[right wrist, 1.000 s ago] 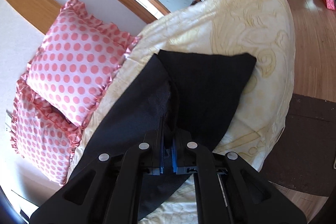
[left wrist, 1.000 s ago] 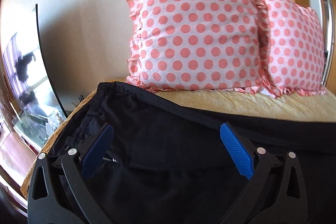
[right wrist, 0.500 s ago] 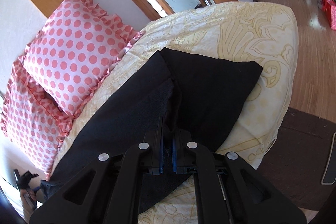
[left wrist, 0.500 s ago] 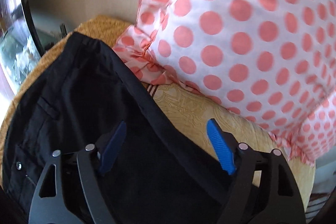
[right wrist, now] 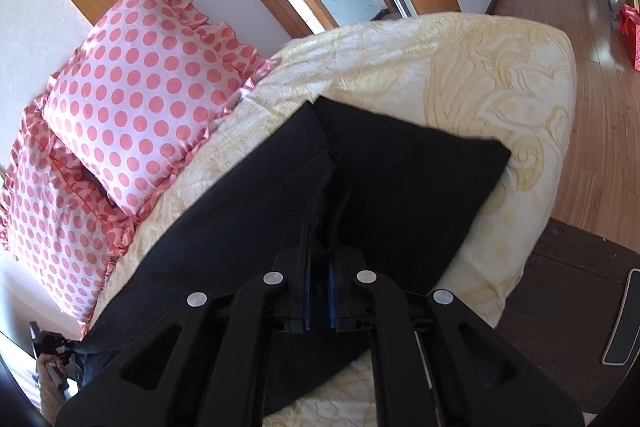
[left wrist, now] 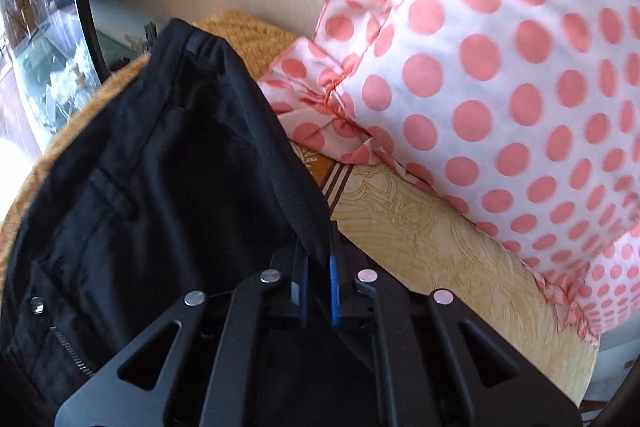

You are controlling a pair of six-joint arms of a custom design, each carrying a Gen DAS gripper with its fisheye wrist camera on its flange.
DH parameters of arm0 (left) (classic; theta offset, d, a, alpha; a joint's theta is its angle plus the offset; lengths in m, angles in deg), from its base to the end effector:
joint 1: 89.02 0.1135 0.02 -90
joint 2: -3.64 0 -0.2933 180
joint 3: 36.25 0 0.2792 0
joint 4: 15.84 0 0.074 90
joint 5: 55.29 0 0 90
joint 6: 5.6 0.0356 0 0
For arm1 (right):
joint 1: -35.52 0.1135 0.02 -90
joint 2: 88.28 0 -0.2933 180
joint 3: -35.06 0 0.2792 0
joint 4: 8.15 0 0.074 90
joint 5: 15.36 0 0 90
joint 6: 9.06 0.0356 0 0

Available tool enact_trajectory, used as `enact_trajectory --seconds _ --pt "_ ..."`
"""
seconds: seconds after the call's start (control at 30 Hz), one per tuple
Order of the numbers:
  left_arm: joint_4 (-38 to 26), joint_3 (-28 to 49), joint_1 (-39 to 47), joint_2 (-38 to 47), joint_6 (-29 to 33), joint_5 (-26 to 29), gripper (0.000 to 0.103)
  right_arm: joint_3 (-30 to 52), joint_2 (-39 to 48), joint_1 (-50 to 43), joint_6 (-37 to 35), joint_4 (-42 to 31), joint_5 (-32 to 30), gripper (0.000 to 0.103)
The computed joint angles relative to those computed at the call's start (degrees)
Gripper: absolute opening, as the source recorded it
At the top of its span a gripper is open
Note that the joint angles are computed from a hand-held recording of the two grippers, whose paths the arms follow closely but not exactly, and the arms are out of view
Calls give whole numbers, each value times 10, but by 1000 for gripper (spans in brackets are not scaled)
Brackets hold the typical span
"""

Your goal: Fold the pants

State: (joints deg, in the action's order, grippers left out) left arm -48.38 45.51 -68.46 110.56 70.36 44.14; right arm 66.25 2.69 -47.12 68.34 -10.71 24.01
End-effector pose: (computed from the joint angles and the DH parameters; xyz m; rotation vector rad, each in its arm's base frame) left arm 0.3919 0.1408 0.1832 -0.7043 2.4673 -0.1690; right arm 0.0542 -0.2051 0.0800 1.0374 1.9204 0.2970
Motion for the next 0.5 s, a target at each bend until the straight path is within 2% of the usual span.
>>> enact_trajectory --seconds 0.13,0.27,0.37,0.4,0.5 --pt "29 -124 47 -155 49 54 7 22 -21 8 26 -10 -14 6" --pt "7 -235 126 -336 108 122 7 40 -56 0 43 -29 -31 6" --pt "-51 -321 226 -502 184 184 8 52 -72 -34 33 -57 -58 6" --pt "-68 -339 256 -532 203 202 8 55 -70 -47 24 -66 -60 6" --pt "-155 -404 407 -619 317 289 8 59 -50 -64 -2 -72 -41 6"
